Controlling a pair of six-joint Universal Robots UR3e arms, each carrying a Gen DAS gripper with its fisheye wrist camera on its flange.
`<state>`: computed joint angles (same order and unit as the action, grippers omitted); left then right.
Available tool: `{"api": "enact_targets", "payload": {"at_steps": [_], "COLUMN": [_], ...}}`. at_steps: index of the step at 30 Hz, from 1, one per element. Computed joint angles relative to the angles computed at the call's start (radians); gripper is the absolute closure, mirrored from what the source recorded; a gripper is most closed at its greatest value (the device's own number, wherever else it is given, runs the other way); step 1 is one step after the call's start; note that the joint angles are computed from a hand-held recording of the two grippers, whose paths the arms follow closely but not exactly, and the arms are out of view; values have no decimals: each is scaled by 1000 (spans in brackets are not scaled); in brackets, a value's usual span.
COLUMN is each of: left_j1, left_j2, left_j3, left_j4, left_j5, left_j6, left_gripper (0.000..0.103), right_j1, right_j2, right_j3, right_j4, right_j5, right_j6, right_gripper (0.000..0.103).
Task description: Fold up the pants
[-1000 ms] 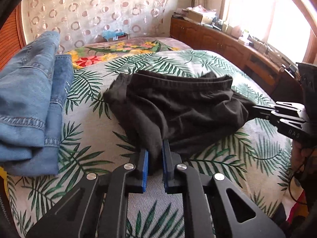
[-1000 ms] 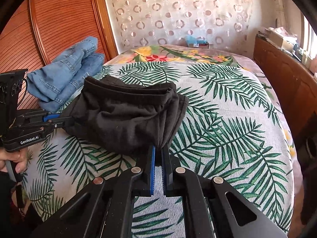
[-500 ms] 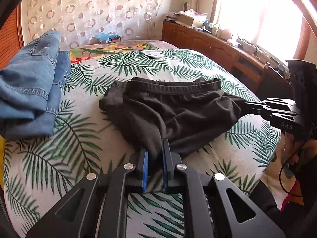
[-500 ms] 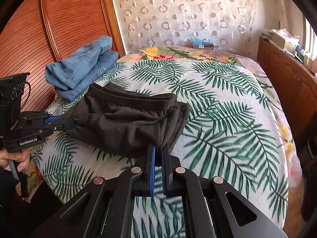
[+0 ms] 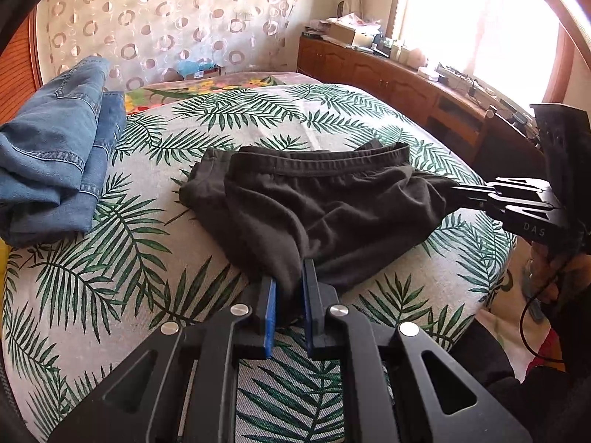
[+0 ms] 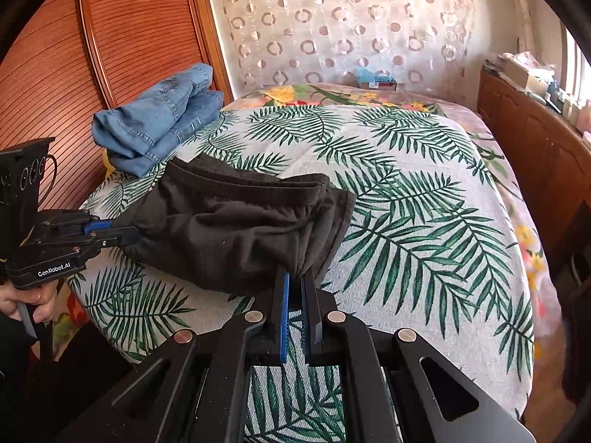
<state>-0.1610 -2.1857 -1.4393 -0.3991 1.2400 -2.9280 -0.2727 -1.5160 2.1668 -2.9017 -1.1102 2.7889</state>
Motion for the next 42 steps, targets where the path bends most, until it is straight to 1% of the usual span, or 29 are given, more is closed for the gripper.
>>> {"api": "enact_targets", "payload": {"at_steps": [7, 15, 19, 21, 24, 25, 26, 27, 28, 29, 31, 33, 37, 40, 42], "left_j1": [5, 17, 19, 24, 29, 30, 30, 30, 30, 28, 24, 18, 14, 8, 8], "left_j2": [16, 43, 49, 50, 45, 39, 30, 19, 7, -9, -48, -83, -147, -181, -205], "left_j3": [-17, -34, -31, -32, -22, -11, 4, 19, 37, 59, 128, 182, 282, 342, 386], "left_j4": [4, -1, -9, -2, 4, 0, -4, -5, -4, -8, -53, -77, -124, -149, -172], "left_j5": [-3, -15, 1, 4, 5, 6, 11, 14, 17, 22, 30, 47, 51, 54, 39], "left_j6": [6, 11, 15, 13, 10, 9, 9, 8, 7, 6, 16, 17, 3, -6, -4], "left_gripper": [90, 87, 80, 76, 72, 71, 66, 57, 54, 54, 54, 54, 54, 54, 54], "right_j1": [-6, -11, -4, -2, -10, -10, -11, -8, -6, -5, 5, 26, 39, 29, 35], "right_j2": [-15, -70, -86, -84, -59, -43, -25, -5, 16, 42, 98, 160, 238, 253, 257], "right_j3": [-16, 5, 15, 29, 38, 32, 26, 18, 11, 2, -27, -69, -139, -163, -187], "right_j4": [58, 65, 44, -3, -56, -72, -88, -108, -128, -152, -186, -214, -210, -185, -152], "right_j5": [7, 12, -17, -46, -44, -48, -44, -43, -42, -34, -32, -65, -54, -21, -26], "right_j6": [4, -1, 7, 29, 39, 45, 47, 54, 60, 67, 87, 118, 129, 126, 123], "right_gripper": [98, 97, 90, 79, 75, 74, 73, 71, 70, 70, 68, 64, 64, 64, 64]}}
